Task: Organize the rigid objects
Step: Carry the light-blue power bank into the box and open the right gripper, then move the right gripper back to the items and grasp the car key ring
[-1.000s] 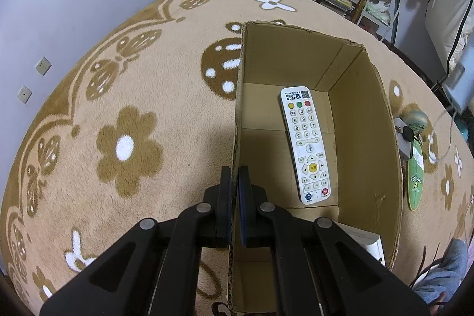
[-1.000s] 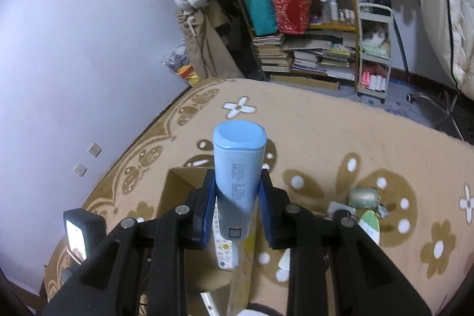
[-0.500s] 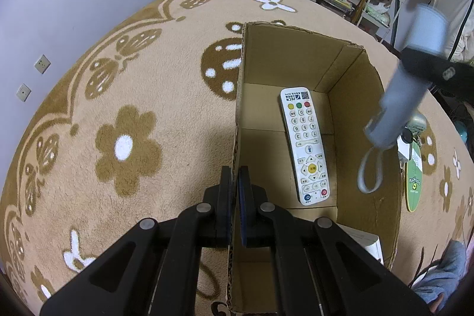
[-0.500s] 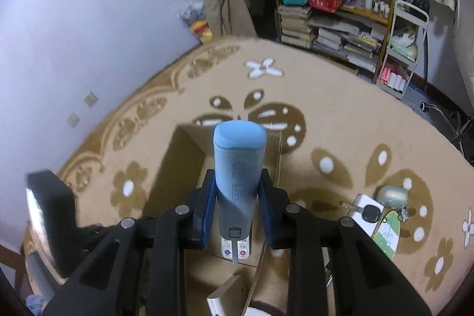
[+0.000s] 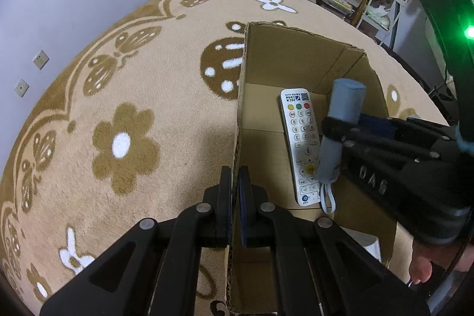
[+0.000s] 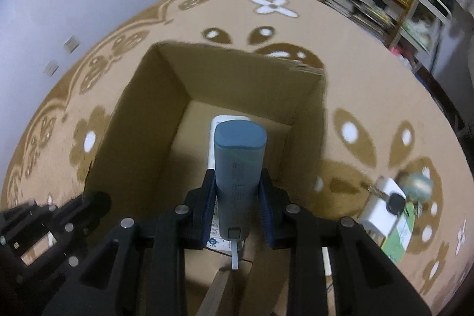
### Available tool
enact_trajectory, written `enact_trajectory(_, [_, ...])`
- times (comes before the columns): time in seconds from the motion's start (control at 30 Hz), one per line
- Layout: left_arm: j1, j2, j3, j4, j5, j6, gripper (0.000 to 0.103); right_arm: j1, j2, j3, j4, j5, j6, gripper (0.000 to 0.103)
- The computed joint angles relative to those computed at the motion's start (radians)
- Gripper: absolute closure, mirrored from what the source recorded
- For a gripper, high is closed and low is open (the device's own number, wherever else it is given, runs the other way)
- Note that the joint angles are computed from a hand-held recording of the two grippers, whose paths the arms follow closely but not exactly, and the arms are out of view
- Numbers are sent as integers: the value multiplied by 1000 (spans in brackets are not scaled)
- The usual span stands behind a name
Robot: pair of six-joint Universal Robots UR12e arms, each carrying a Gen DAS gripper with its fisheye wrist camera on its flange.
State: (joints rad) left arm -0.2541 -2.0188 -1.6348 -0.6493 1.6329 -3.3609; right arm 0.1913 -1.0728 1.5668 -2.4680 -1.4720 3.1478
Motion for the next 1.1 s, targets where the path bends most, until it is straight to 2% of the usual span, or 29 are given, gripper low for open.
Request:
enact_trajectory(0.07, [0, 0, 0, 0, 0, 1, 99, 1, 0, 3, -9, 5, -18, 74])
enact_trajectory(0.3, [2, 0, -1, 1, -3, -2, 99, -6, 9, -6, -28, 31, 24, 74])
enact_trajectory(0.4, [2, -1, -1, 1, -4, -2, 99, -14, 0, 8, -56, 68, 27, 73])
enact_trajectory(0.47, [3, -1, -1, 1, -5, -2, 99, -11, -9, 18, -79, 45, 28, 73])
enact_trajectory(0.5, [3, -1, -1, 1, -4, -2, 99, -7, -15, 29, -115, 11, 36, 70])
enact_trajectory(0.53, [3, -1, -1, 1, -4, -2, 99, -5, -19, 37, -140, -4, 39, 59])
enact_trajectory(0.57, [3, -1, -1, 1, -4, -2, 99, -6, -24, 46, -165, -14, 41, 53])
enact_trajectory(0.6, [3, 0, -1, 1, -5, -4, 99, -8, -30, 55, -189, -14, 48, 44])
enact_trajectory(0.67, [2, -1, -1, 1, -3, -2, 99, -19, -45, 76, -240, 16, 71, 38])
enact_trajectory(0.7, [3, -1, -1, 1, -4, -2, 99, -22, -52, 86, -262, 21, 79, 30])
enact_trajectory(0.73, [2, -1, -1, 1, -4, -2, 99, -26, -59, 96, -287, 23, 85, 21])
enact_trajectory(0.83, [2, -1, -1, 1, -2, 0, 99, -34, -84, 136, -384, 4, 104, 6])
enact_trajectory(0.93, [3, -2, 0, 1, -2, 0, 99, -40, -100, 151, -400, -36, 106, 0])
enact_trajectory(1.1, [3, -2, 0, 1, -1, 0, 99, -63, -122, 178, -391, -91, 122, 0])
